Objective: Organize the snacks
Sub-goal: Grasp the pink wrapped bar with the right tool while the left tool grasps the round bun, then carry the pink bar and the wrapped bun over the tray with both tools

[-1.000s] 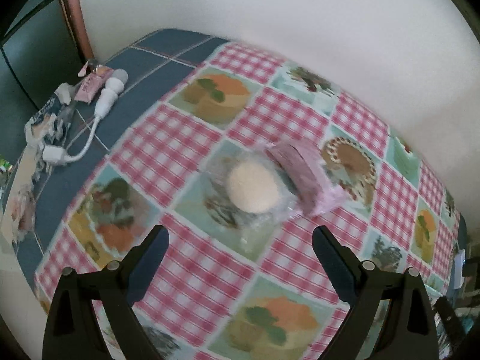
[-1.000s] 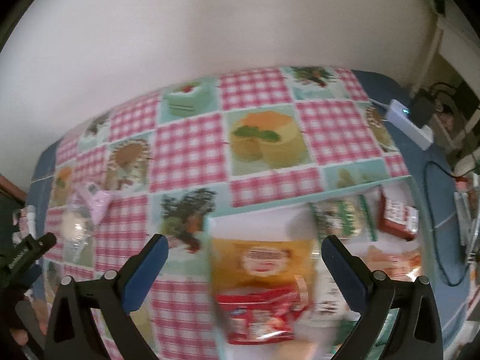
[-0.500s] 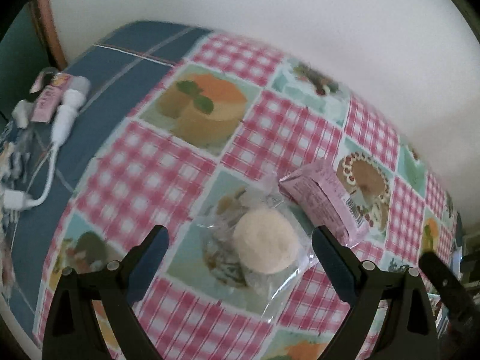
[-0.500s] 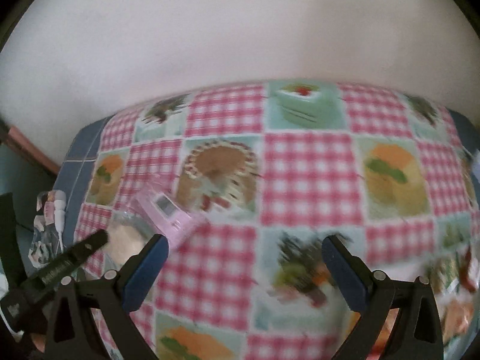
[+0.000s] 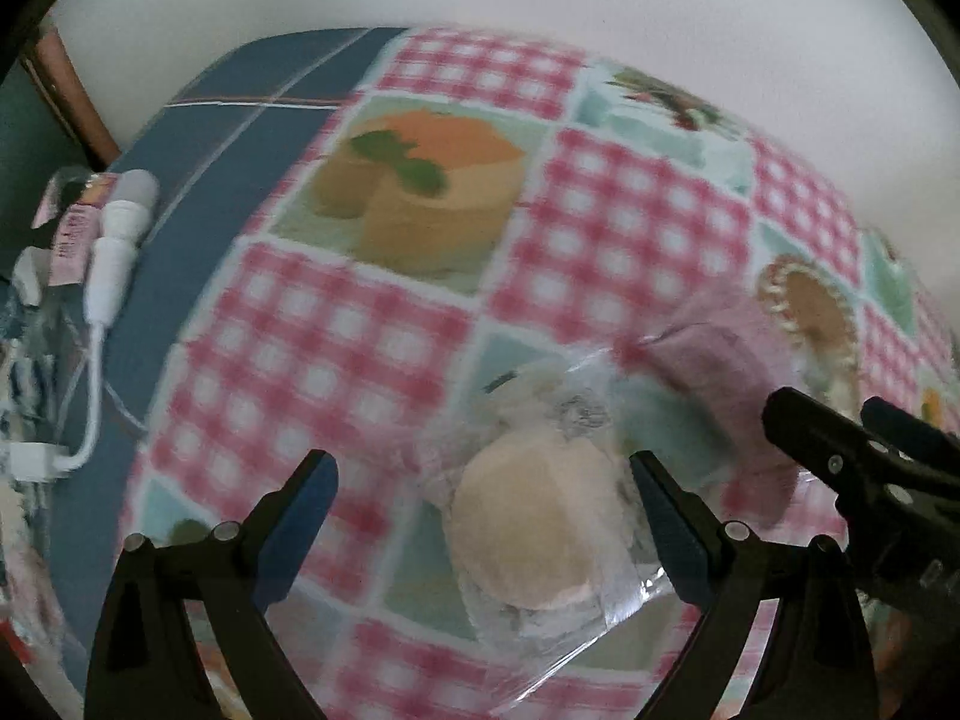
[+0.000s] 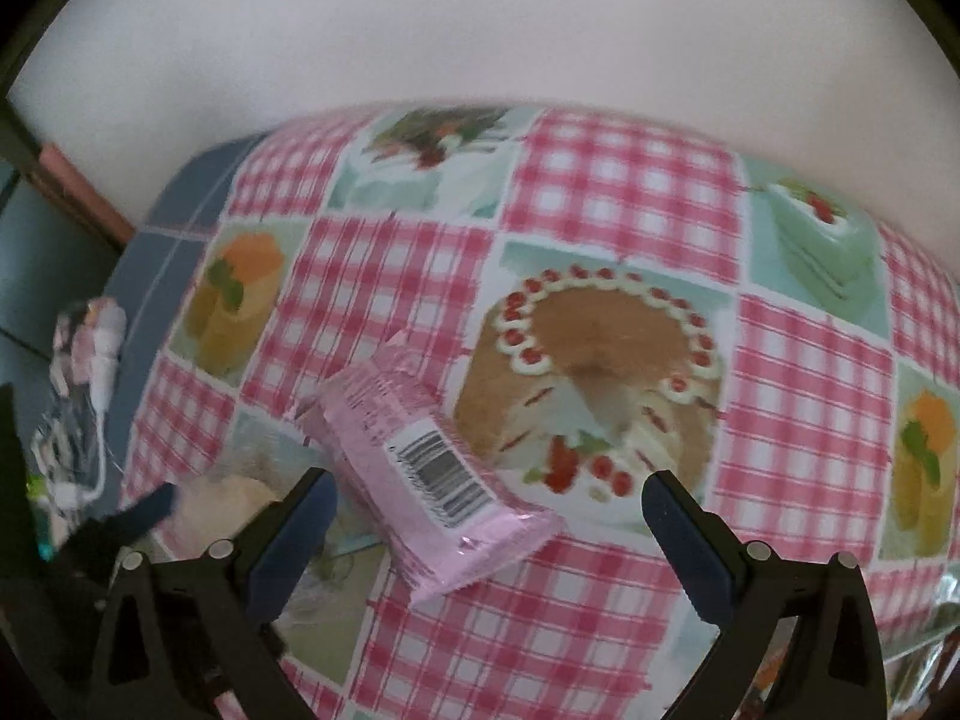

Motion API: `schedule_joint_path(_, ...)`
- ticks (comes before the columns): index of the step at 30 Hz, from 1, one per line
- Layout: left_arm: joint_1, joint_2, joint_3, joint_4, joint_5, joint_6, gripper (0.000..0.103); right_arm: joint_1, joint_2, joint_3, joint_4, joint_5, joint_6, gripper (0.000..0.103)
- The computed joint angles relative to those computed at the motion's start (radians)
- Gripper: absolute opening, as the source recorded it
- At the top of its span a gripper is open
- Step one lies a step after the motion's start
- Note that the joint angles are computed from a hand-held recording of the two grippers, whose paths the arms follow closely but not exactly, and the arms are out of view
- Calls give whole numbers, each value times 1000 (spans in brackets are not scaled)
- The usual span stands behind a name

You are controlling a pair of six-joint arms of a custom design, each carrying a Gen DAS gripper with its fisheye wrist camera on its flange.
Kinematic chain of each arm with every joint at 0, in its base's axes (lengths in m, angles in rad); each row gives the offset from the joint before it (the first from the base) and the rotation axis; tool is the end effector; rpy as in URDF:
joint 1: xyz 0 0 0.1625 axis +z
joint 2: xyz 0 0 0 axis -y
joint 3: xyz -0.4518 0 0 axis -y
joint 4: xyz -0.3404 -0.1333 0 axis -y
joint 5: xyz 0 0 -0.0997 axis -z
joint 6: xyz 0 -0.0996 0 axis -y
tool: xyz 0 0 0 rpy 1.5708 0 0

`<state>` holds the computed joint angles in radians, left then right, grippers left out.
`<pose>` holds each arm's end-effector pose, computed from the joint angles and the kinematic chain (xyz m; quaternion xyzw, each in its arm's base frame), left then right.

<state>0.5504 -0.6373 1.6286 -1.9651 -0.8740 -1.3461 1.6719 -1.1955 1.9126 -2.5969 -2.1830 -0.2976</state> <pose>-0.3989 -0.4762 0.0273 -0.0466 0.9027 -0.1976 0.3792 0.1304 -0.5315 0.3118 0.1411 -0.9327 0.1168 0.3107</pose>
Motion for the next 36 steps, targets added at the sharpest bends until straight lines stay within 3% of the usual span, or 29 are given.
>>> schedule_joint_path(2, 3, -16, 24, -6, 7, -4, 96, 4, 19, 2, -14, -14, -11, 100)
schedule_joint_path(6, 4, -34, 54, -11, 11, -3, 95, 2, 33, 8, -12, -6, -12, 82)
schedule_joint_path(8, 4, -41, 78, -60, -3, 18, 85, 1, 31, 9, -12, 9, -12, 74)
schedule_joint_path(9, 0, -42, 85, -63, -5, 18, 80, 2, 28, 14, -17, 12, -13, 60)
schedule_joint_path(10, -6, -39, 81, -46, 0, 15, 72, 2, 27, 15, -14, 25, -10, 53)
schedule_joint_path(12, -17, -37, 83, -44, 2, 16, 63, 2, 20, 10, 6, 30, 6, 46)
schedule_joint_path(13, -22, -38, 88, -54, -4, 14, 57, 1, 13, 13, 12, 32, 9, 46)
schedule_joint_path(20, -83, -40, 99, -30, -38, -83, 55, -21, -106, 90, 23, 61, 34, 43)
schedule_joint_path(30, -220, -6, 8, 22, -100, -126, 55, -59, -449, 250, 96, 66, 102, 43)
schedule_joint_path(32, -251, 13, -28, 25, -109, -119, 55, -62, -523, 259, 136, 48, 114, 43)
schedule_joint_path(36, -288, 62, -99, 9, -132, -80, 55, -42, -629, 255, 200, -57, 150, 43)
